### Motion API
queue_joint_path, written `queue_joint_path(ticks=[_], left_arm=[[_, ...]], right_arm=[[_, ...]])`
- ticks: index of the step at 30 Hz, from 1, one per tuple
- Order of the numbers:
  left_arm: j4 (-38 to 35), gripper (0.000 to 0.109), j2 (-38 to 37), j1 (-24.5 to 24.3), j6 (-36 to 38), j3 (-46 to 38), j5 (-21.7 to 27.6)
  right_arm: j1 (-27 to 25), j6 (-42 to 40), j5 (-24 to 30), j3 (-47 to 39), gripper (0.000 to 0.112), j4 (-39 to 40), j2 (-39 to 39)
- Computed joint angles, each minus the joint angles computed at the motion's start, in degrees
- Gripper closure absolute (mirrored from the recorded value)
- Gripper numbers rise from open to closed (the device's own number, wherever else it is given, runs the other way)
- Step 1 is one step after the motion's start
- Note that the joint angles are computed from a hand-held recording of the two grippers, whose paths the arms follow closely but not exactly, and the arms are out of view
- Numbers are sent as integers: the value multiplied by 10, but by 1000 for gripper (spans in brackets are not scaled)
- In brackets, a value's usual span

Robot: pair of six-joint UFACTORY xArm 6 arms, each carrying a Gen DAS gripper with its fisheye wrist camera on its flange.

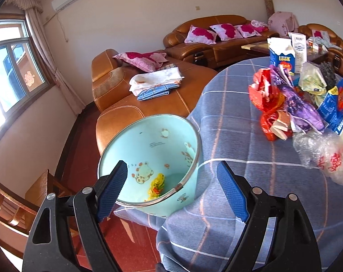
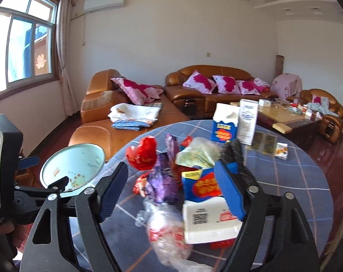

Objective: Collect trash
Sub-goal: 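Grasp the white milk carton on the table with the right tool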

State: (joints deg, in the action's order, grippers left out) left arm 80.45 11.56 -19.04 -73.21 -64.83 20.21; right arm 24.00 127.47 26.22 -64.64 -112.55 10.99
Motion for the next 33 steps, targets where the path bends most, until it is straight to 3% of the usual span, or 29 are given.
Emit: queue_joint_path(ticks=[13, 16, 18, 25, 33], left_arm=[[10, 23, -11, -34, -9, 2, 16], [9, 23, -12, -37, -8, 1, 19], [8, 23, -12, -39, -8, -2, 20], [14, 23, -3, -51, -7, -25, 16], [-5, 23, 38, -77, 21, -89, 9]], right_arm=[[-59, 6, -95, -26, 21, 29, 54], [-70, 11, -122, -35, 39, 27, 59], [-71, 29, -132, -35, 39, 3, 57], [-49, 143, -76, 8, 39, -107, 5], [-39, 149, 29, 83, 39, -111, -69]])
